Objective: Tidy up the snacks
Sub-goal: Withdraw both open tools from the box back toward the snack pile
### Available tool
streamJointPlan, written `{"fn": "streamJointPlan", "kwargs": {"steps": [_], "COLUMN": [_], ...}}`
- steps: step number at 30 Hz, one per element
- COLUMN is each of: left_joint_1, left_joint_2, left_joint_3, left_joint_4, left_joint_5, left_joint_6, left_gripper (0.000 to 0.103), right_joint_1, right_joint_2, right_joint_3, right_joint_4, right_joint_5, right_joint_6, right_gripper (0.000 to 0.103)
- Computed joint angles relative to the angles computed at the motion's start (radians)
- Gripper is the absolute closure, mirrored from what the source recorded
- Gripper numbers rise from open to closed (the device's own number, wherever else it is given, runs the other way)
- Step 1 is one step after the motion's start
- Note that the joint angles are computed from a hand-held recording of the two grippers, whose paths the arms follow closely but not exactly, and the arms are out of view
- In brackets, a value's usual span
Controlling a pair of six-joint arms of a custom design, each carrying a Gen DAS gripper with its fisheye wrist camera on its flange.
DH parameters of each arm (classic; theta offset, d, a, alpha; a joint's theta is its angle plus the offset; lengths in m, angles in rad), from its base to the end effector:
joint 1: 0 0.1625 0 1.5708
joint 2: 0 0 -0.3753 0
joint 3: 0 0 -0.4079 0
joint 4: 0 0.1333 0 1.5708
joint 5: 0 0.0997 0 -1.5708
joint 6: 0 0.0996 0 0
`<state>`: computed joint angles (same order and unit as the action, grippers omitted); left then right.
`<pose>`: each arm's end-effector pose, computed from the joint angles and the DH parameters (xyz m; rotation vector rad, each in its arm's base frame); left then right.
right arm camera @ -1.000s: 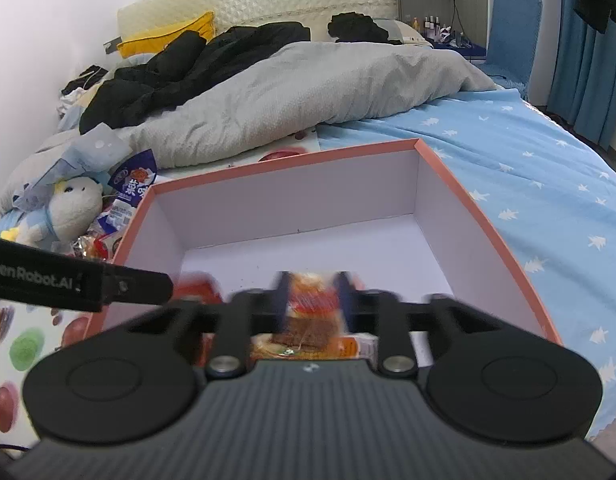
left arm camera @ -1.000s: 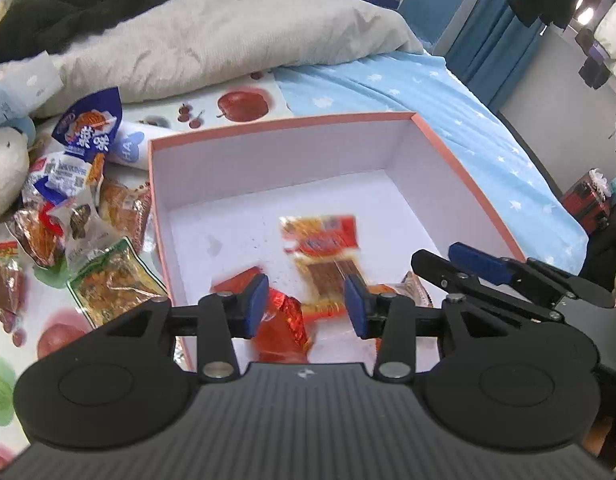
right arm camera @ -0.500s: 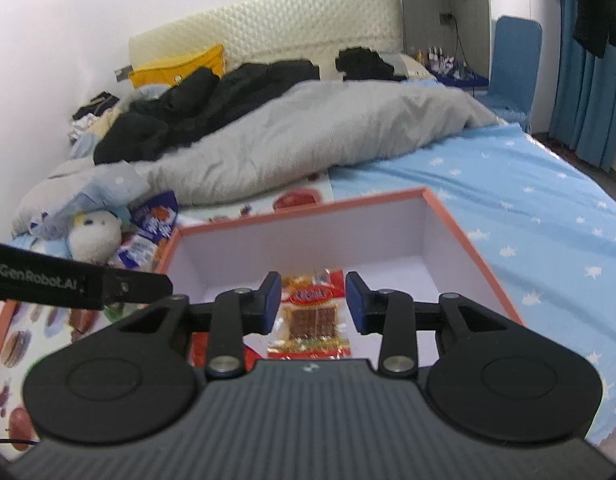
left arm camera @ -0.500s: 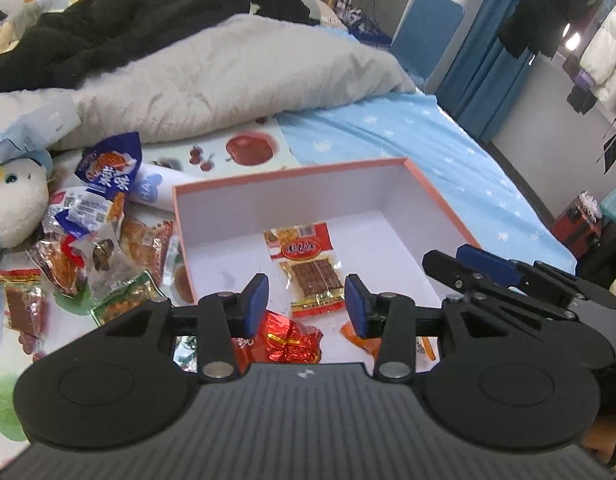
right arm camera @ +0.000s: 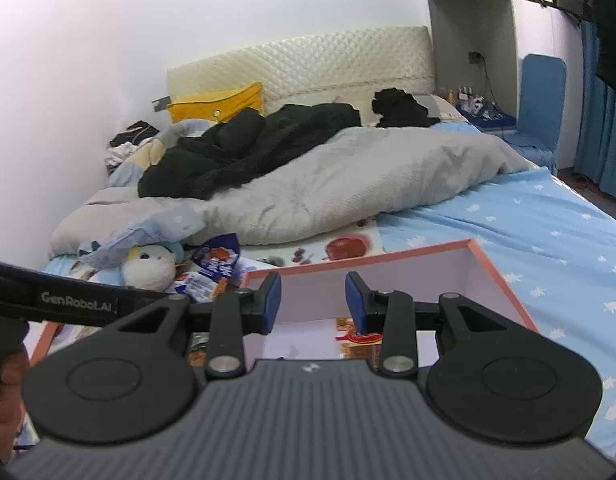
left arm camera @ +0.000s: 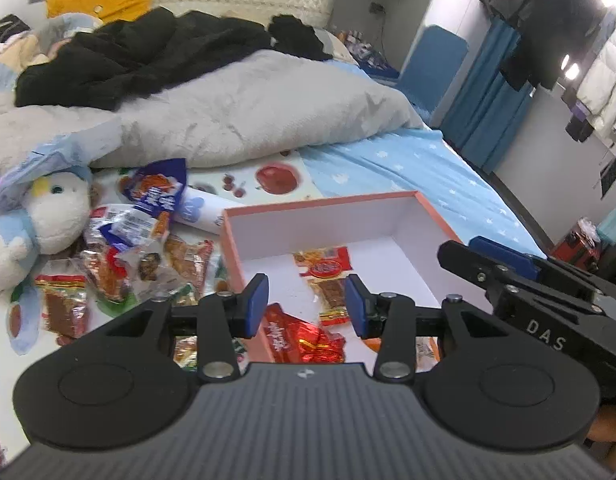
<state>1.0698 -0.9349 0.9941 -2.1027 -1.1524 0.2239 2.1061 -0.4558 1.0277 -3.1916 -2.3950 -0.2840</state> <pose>-0.2127 -0.7503 0.4047 0.8296 2.5779 -0.7245 0.4539 -0.6473 0.1596 0.3526 -2.1578 1.3326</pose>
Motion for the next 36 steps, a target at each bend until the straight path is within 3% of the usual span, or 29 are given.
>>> {"fn": "streamJointPlan", "kwargs": {"steps": [24,36], "left_joint_1": [0.055,0.100], "left_joint_2": [-0.180,-0.236], "left_joint_3": [0.192,0.220], "left_joint_4": [-0.158,-0.169], "left_joint_5": [0.093,0.080], "left_joint_6": [0.054,0.062], "left_gripper": [0.055,0.055], "right_joint_1": [0.062,0.087], "right_joint_2": [0.113,0.202], "right_joint_3": [-0.074,-0.164], "right_joint_4": [0.065,0.106], "right_joint_5": [0.010,0.017], "right_joint_6": [0.004,0.040], "right_gripper": [0.065,0.065]}}
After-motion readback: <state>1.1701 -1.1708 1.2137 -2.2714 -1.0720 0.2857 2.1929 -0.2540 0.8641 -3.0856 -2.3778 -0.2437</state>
